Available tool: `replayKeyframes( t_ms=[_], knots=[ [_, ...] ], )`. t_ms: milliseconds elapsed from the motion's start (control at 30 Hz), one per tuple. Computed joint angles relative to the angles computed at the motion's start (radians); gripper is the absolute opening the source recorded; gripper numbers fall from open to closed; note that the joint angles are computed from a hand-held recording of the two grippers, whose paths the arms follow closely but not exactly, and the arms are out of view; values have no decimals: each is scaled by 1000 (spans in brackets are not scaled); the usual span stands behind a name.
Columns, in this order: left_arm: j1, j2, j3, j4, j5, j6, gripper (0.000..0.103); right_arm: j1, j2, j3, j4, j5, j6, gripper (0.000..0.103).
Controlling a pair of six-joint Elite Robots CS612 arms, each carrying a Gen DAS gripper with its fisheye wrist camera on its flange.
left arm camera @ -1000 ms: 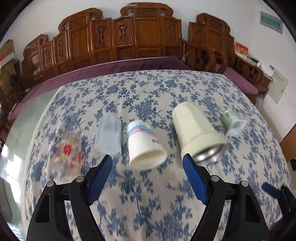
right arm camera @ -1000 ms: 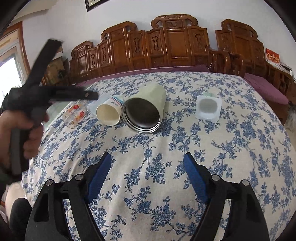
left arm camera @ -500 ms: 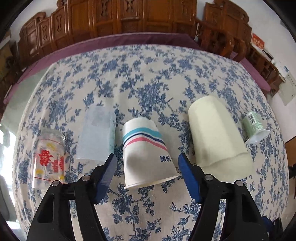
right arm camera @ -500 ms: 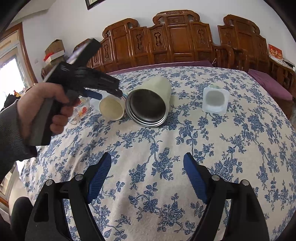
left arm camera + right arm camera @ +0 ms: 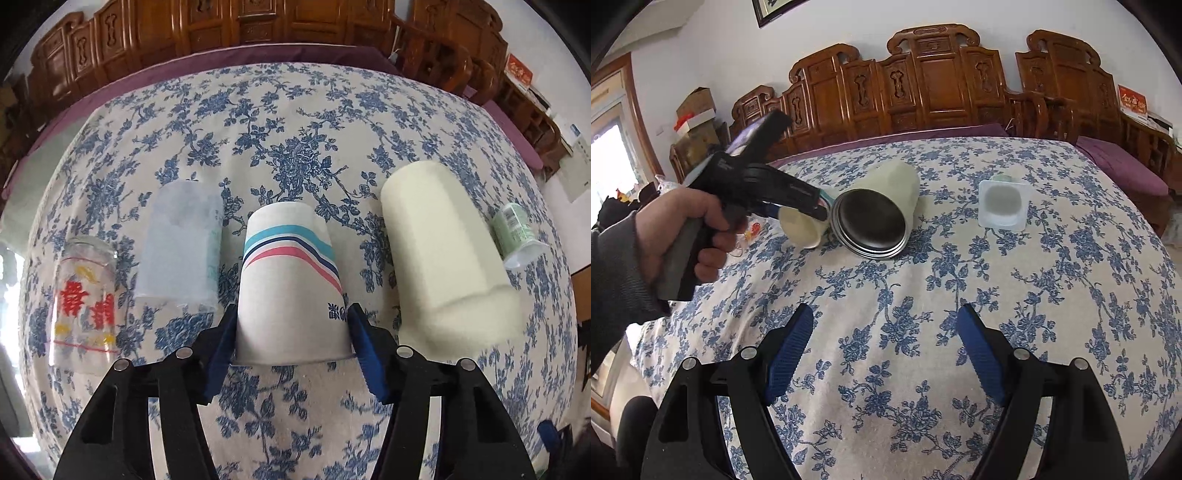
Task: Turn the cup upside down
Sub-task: 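Lift the striped paper cup with the right tool and rotate it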
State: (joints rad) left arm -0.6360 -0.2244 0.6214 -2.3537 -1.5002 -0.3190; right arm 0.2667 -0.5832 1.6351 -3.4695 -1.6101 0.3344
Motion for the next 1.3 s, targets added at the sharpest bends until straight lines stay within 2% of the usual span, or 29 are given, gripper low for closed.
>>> replayKeyframes(
  t_ms=[333,567,700,933,1067,1233,1300],
  knots=[
    [-21,-222,449,-345,-31,18,57,5,-33,66,-36,-54,28,82],
    [-51,-311,666,-506,-74,1,58,17,-56,109,-55,-99,24,82],
    [-73,-323,726,-543,-77,-5,58,25,-65,125,-58,-112,28,82],
    [-92,-315,742,-525,-69,1,60,33,-80,140,-48,-119,29,82],
    [-92,-328,763,-550,-61,-4,74,35,-88,142,-41,-124,26,82],
    [-87,-377,832,-633,-19,19,76,39,-97,132,-37,-111,27,82],
    [-87,-401,873,-689,22,38,82,42,-99,124,-31,-99,26,82]
  ],
)
